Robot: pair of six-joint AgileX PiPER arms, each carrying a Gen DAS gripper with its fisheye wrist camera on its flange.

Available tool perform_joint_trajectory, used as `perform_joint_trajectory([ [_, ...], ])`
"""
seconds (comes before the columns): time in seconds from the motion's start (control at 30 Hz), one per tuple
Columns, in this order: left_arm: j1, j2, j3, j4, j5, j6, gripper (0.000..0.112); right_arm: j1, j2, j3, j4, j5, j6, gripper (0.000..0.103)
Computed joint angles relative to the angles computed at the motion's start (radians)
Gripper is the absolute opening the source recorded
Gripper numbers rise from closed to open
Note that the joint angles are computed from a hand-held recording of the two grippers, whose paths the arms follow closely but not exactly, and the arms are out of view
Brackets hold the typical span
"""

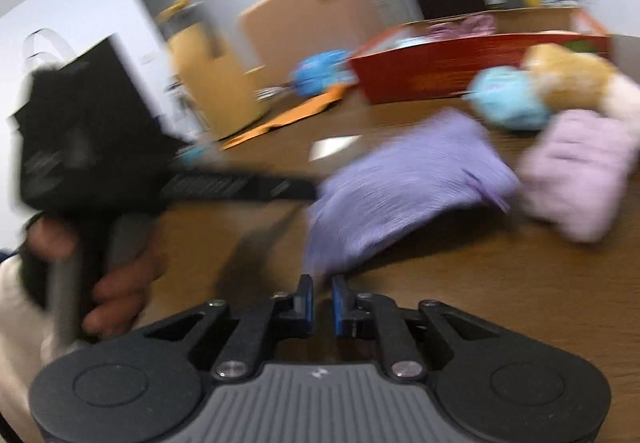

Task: Organize soft objects
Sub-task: 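Grasp the lavender fabric pouch by its edge with the right gripper, then carry the pouch over the box and open the right gripper to drop it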

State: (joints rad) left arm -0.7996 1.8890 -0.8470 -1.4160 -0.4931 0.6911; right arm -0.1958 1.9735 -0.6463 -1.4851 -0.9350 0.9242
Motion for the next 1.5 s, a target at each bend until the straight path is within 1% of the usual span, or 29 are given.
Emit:
perform_joint_trajectory([
  [0.07,-0.009,-0.016,0.023,0.034,-0.027,-0.048,0.068,-0.02,-0.04,0.019,-0.007,-0.021,-0.009,0.013],
  [0.1,-0.013,-0.022,0.033,0.063,-0.032,-0.071,0.074,-0.046,-0.059,0.023,-0.007,-0.039,-0.002,0.014],
  [0.13,-0.015,-0.023,0.042,0.103,-0.031,-0.1,0.076,-0.086,-0.075,0.019,-0.01,-0.064,0.013,0.014],
  [0.2,-0.013,-0.012,0.036,0.158,-0.01,-0.133,0.076,-0.133,-0.095,0.015,0.048,-0.058,0.015,0.016],
  [0.23,-0.011,-0.003,0.03,0.188,0.002,-0.16,0.075,-0.144,-0.097,0.012,0.098,-0.039,0.009,0.023],
  [0.27,-0.001,0.008,0.022,0.241,0.022,-0.208,0.075,-0.149,-0.093,0.005,0.141,-0.023,0.007,0.031],
  [0.3,0.011,0.02,0.011,0.284,0.046,-0.25,0.069,-0.146,-0.079,-0.004,0.184,-0.016,0.003,0.038],
  [0.33,0.024,0.029,0.008,0.341,0.069,-0.305,0.057,-0.137,-0.058,-0.017,0.223,-0.007,0.001,0.049],
  [0.37,0.044,0.04,0.0,0.415,0.104,-0.375,0.051,-0.114,-0.038,-0.032,0.255,0.013,-0.005,0.05],
  [0.4,0.062,0.051,-0.009,0.476,0.134,-0.433,0.04,-0.087,-0.023,-0.042,0.289,0.037,-0.02,0.05],
  [0.47,0.068,0.059,-0.008,0.538,0.139,-0.49,0.032,-0.006,-0.005,-0.026,0.428,0.102,-0.133,0.043],
  [0.5,0.063,0.06,-0.005,0.544,0.133,-0.489,0.027,0.035,-0.003,-0.017,0.505,0.139,-0.197,0.042],
  [0.53,0.056,0.058,0.0,0.549,0.128,-0.489,0.025,0.057,0.001,-0.013,0.552,0.16,-0.239,0.041],
  [0.6,0.051,0.059,0.005,0.565,0.129,-0.499,0.023,0.098,0.013,0.016,0.667,0.165,-0.353,0.039],
  [0.67,0.043,0.06,0.006,0.518,0.124,-0.452,0.023,0.129,-0.006,0.02,0.724,0.205,-0.405,0.023],
  [0.7,0.04,0.056,0.009,0.513,0.119,-0.446,0.023,0.148,-0.007,0.021,0.77,0.222,-0.458,0.02],
  [0.73,0.032,0.047,0.022,0.521,0.1,-0.456,0.029,0.159,-0.009,0.023,0.798,0.232,-0.499,0.018],
  [0.77,0.026,0.036,0.036,0.532,0.079,-0.469,0.037,0.152,-0.023,0.03,0.785,0.24,-0.51,0.017],
  [0.8,0.022,0.025,0.05,0.546,0.058,-0.483,0.049,0.157,-0.025,0.032,0.792,0.245,-0.528,0.016],
  [0.87,0.017,0.014,0.053,0.511,0.034,-0.435,0.05,0.165,-0.029,0.039,0.815,0.247,-0.568,0.016],
  [0.9,0.022,0.015,0.043,0.488,0.046,-0.402,0.048,0.172,-0.031,0.04,0.83,0.25,-0.587,0.016],
  [0.93,0.029,0.021,0.029,0.47,0.065,-0.373,0.038,0.173,-0.033,0.039,0.832,0.254,-0.594,0.014],
  [0.97,0.034,0.03,0.014,0.446,0.083,-0.338,0.03,0.172,-0.034,0.043,0.831,0.252,-0.595,0.008],
  [1.0,0.04,0.042,-0.003,0.409,0.114,-0.292,0.014,0.176,-0.037,0.045,0.842,0.256,-0.602,0.007],
  [1.03,0.043,0.046,-0.006,0.412,0.136,-0.285,0.009,0.169,-0.041,0.055,0.833,0.248,-0.606,0.006],
  [1.13,0.015,0.044,0.02,0.447,0.12,-0.338,0.007,0.143,-0.062,0.1,0.8,0.22,-0.614,0.004],
  [1.27,-0.015,0.012,0.06,0.468,0.097,-0.386,0.006,0.069,-0.088,0.154,0.697,0.167,-0.551,0.003],
  [1.37,-0.034,-0.022,0.073,0.452,0.08,-0.373,0.006,0.008,-0.113,0.179,0.621,0.115,-0.501,0.003],
  [1.5,-0.026,-0.081,0.05,0.456,0.085,-0.335,0.006,-0.055,-0.184,0.157,0.49,0.094,-0.4,0.003],
])
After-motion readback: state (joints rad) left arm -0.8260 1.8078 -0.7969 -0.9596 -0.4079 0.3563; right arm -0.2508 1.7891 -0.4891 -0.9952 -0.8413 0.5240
